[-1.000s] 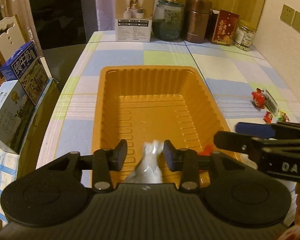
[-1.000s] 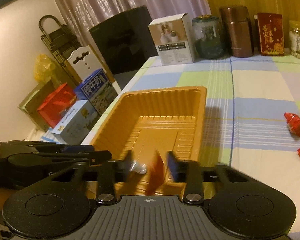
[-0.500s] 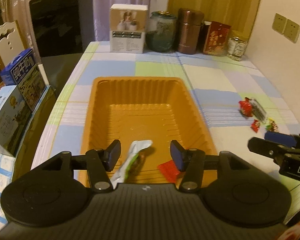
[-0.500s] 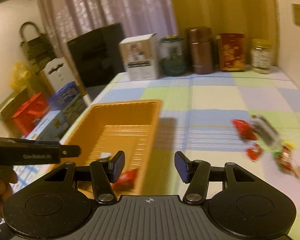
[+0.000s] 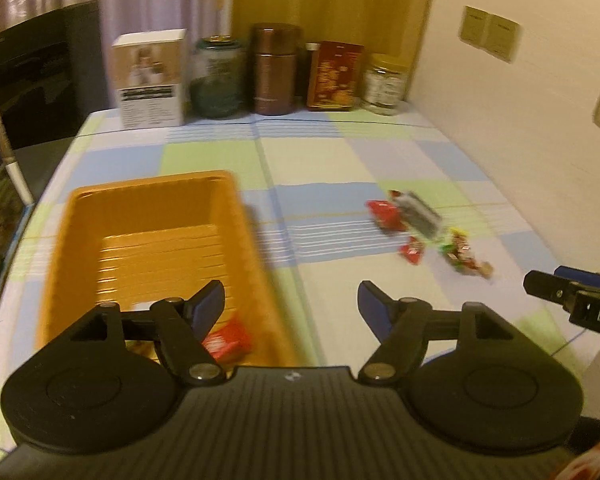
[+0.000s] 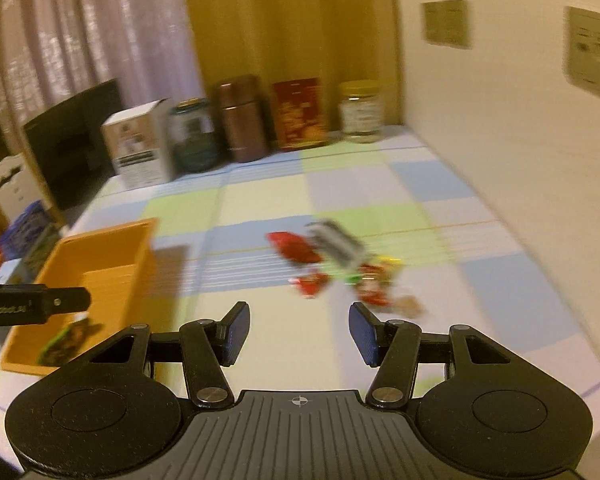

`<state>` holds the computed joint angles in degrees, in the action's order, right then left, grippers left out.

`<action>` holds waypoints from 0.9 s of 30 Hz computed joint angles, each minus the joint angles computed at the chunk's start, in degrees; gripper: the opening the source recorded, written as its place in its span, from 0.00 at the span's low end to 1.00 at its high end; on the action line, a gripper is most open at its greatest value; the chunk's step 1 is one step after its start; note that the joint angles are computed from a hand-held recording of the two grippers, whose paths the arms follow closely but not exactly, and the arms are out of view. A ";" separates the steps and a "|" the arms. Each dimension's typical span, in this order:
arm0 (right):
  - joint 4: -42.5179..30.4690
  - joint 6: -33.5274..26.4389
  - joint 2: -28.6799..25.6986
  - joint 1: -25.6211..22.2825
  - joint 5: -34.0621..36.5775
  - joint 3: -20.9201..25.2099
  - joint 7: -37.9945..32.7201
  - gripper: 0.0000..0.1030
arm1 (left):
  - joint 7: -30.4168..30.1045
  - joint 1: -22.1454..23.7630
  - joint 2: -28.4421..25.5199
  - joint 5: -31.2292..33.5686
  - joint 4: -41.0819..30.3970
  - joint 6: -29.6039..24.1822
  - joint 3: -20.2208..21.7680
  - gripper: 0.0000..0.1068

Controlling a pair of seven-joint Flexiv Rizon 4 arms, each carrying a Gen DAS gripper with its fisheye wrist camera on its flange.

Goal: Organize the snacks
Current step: 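Move both open grippers back toward the snack pile, then grasp the small red candy with the left gripper while the right grasps the cookie packet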

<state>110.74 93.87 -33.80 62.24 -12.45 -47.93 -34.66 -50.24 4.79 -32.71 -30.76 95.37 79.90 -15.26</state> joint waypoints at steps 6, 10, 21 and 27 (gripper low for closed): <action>4.07 0.87 0.63 2.53 2.35 -5.48 -0.34 0.54 | 0.11 -2.29 -1.78 1.02 -2.09 -0.70 -1.00 0.71; 4.87 1.12 0.57 1.93 4.42 -6.04 -1.89 0.54 | 0.03 -3.48 -2.78 1.79 -3.27 -1.06 -1.07 0.74; 4.20 0.75 -0.25 -2.31 5.63 -2.46 -4.38 0.54 | -1.99 -6.69 -5.69 5.16 -7.56 -3.86 1.33 0.75; 3.81 0.73 -0.20 -4.57 4.88 -0.05 -4.46 0.54 | -3.25 -7.83 -6.97 6.56 -9.12 -4.55 2.28 0.76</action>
<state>114.55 94.60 -34.00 57.68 -7.57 -47.98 -39.13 -53.49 -3.04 -39.67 -24.20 86.25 75.34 -12.99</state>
